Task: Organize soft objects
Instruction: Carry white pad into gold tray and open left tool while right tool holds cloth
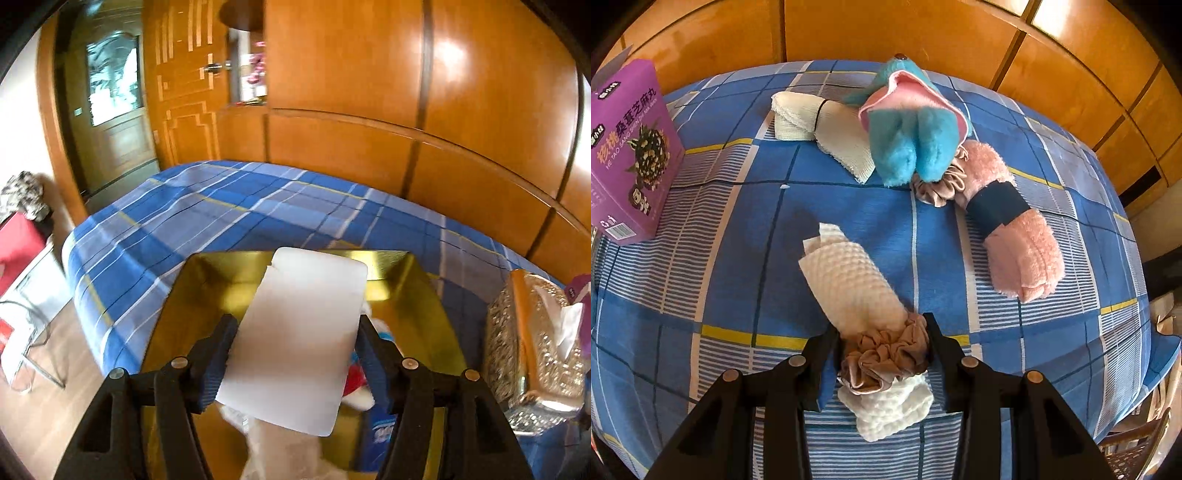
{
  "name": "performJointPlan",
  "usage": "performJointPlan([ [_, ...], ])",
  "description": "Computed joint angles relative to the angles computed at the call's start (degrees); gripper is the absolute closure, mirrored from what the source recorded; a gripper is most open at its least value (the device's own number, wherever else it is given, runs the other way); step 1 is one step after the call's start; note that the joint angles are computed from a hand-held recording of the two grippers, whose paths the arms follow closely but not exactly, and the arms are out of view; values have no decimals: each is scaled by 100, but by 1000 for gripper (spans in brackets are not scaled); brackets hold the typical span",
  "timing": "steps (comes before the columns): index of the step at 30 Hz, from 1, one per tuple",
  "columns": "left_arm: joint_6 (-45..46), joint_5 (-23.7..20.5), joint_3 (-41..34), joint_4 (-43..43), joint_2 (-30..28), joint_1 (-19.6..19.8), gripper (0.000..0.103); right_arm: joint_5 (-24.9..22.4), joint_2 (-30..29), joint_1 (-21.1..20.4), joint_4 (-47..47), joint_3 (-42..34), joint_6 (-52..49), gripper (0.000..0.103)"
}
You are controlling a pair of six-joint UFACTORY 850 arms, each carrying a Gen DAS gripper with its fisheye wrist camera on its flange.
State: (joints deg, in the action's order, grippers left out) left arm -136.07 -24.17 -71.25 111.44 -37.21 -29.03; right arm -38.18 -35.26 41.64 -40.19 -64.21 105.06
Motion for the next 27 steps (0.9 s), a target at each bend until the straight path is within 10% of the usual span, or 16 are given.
performJointPlan([
  [16, -1448, -511, 942, 1001, 522, -109, 1, -71, -11, 64, 10, -32, 47, 62],
  [27, -1814, -810, 1104, 1277, 528, -270, 0, -20, 20, -3, -42, 44, 67, 62],
])
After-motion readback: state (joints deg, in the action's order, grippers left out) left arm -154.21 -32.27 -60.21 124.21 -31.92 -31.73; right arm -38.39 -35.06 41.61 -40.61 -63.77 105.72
